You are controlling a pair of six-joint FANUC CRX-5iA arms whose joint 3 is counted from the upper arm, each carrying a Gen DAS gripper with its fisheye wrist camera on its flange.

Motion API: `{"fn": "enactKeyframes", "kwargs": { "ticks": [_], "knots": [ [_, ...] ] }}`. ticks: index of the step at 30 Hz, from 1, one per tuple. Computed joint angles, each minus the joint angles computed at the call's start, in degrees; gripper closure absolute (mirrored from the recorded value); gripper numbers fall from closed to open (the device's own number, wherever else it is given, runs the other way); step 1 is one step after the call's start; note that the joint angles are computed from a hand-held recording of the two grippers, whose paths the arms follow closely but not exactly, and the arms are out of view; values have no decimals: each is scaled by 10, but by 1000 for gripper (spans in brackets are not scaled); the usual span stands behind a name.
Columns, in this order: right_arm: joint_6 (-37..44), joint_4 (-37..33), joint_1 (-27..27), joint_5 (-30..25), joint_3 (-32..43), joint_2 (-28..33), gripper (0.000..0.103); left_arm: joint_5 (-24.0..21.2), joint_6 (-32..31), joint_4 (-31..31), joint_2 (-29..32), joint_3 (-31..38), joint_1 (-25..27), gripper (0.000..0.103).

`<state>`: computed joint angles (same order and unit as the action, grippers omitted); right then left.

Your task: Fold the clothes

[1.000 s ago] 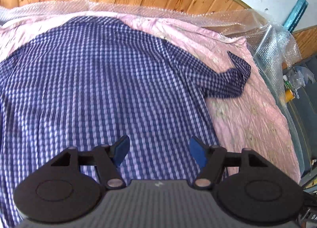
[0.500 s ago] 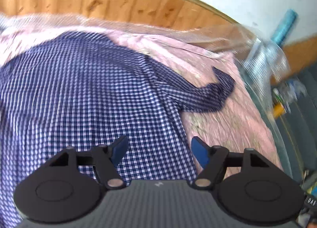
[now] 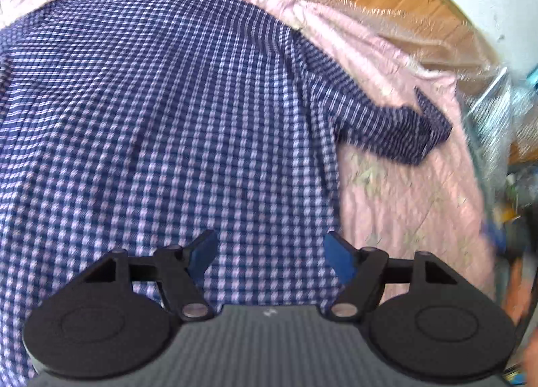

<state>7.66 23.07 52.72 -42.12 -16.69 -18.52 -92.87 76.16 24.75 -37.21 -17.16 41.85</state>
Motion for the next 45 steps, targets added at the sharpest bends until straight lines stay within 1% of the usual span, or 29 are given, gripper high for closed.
{"fn": "enactKeyframes", "kwargs": {
  "ticks": [3,5,8,10,11,12,13,14,15,17,19,20,21,23,25,26,27,28,29,30,32,34,37,38,39,41,43,44,45],
  "knots": [
    [115,-67,-71,30,76,91,14,-17,-4,-17,-19,3,5,31],
    [182,-79,-97,16,138,160,13,-34,-4,-14,-33,0,33,31],
    [284,-110,-114,-52,263,267,13,-52,5,-12,-42,1,62,31],
    [351,-119,-118,-111,347,334,17,-47,19,-24,-38,6,51,31],
    [379,-111,-116,-146,379,360,39,-41,27,-31,-34,10,41,31],
    [396,-100,-115,-165,392,373,82,-33,35,-35,-28,13,30,31],
    [395,-86,-115,-167,385,371,93,-22,44,-41,-20,16,15,31],
    [379,-72,-115,-144,353,351,101,-8,55,-48,-10,20,-2,31],
    [345,-45,-115,-116,306,320,103,8,63,-52,1,21,-19,31],
    [254,9,-111,-80,206,245,103,46,74,-55,26,20,-51,31],
    [193,3,-108,-72,129,171,103,82,82,-57,53,20,-77,31],
    [181,-5,-101,-85,104,146,103,104,90,-61,70,22,-95,31],
    [168,-13,-95,-96,80,121,97,128,98,-66,89,25,-116,31],
    [141,-21,-89,-96,40,79,93,171,110,-75,127,34,-152,31],
    [106,-4,-84,-91,15,46,72,210,119,-89,162,52,-187,31],
    [100,10,-82,-90,13,39,56,227,123,-93,177,61,-200,31],
    [93,23,-80,-90,10,31,51,244,131,-100,193,72,-215,31],
    [90,34,-81,-88,9,25,49,257,137,-105,208,82,-229,31],
    [97,38,-87,-83,11,24,41,267,140,-105,222,90,-238,31],
    [105,42,-93,-78,12,23,29,275,143,-108,234,99,-247,31],
    [109,61,-110,-73,13,29,24,282,140,-116,259,120,-263,31],
    [116,81,-133,-73,11,42,24,287,128,-124,283,139,-274,31],
    [221,12,-183,-29,26,68,26,289,114,-150,325,175,-292,31],
    [276,-29,-197,-25,42,82,33,289,112,-159,339,188,-297,31],
    [331,-69,-211,-24,59,97,42,289,112,-168,353,201,-303,31],
    [430,-143,-229,-24,88,117,47,291,108,-176,376,218,-310,31],
    [458,-148,-230,-31,94,128,49,291,100,-177,397,230,-315,31],
    [460,-135,-226,-27,90,127,67,291,98,-181,405,234,-317,31],
    [475,-146,-228,-27,93,124,89,297,97,-190,411,238,-321,28]
  ]
}}
